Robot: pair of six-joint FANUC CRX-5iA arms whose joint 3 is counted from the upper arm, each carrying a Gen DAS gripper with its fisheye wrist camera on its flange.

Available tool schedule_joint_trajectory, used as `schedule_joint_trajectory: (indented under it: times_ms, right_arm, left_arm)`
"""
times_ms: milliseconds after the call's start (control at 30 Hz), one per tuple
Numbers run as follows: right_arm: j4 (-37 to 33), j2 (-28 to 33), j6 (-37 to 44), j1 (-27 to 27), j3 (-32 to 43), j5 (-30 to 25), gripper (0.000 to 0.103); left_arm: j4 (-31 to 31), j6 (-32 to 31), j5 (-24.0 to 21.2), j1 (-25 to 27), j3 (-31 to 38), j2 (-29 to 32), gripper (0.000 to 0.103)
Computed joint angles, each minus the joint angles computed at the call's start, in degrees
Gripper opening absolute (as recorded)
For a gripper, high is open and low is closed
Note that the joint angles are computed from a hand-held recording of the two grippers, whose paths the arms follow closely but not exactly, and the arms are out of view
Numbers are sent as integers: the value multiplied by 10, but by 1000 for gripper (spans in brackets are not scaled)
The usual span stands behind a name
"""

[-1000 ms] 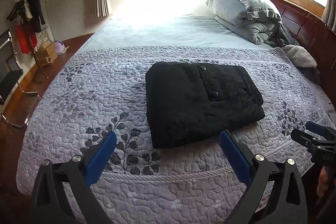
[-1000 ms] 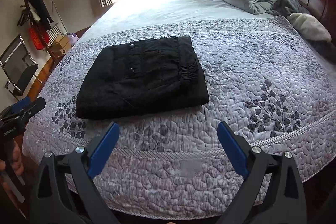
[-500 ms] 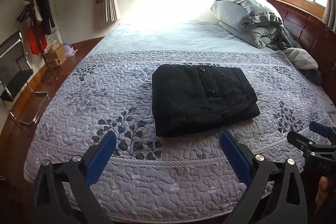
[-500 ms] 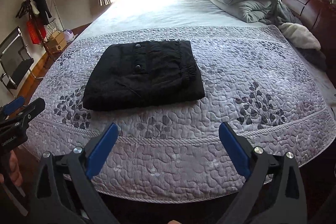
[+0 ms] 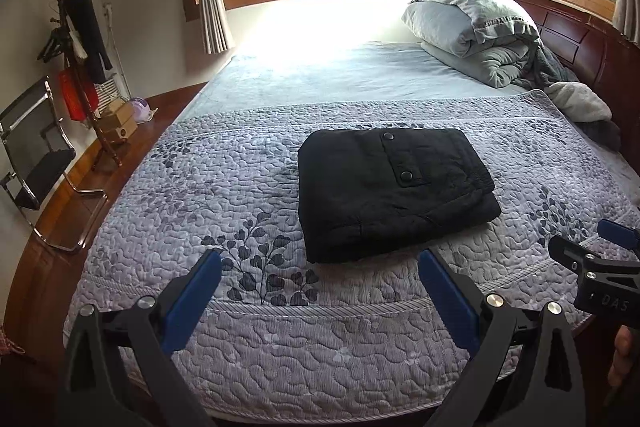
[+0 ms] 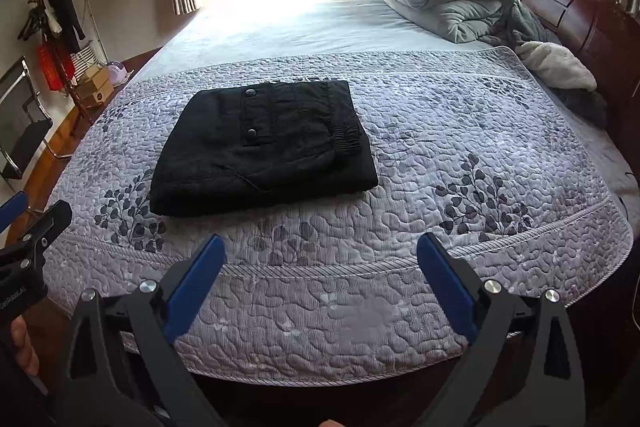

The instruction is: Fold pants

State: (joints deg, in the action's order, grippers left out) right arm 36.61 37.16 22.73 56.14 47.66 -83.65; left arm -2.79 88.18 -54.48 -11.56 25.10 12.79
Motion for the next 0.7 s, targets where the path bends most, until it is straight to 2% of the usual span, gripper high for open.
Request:
schedule_joint_trajectory:
  times_ms: [700]
  right_arm:
    - [11,14,15,-1,19,-8,97]
  left_arm:
    - [-25,21,-19,0,17,12,99]
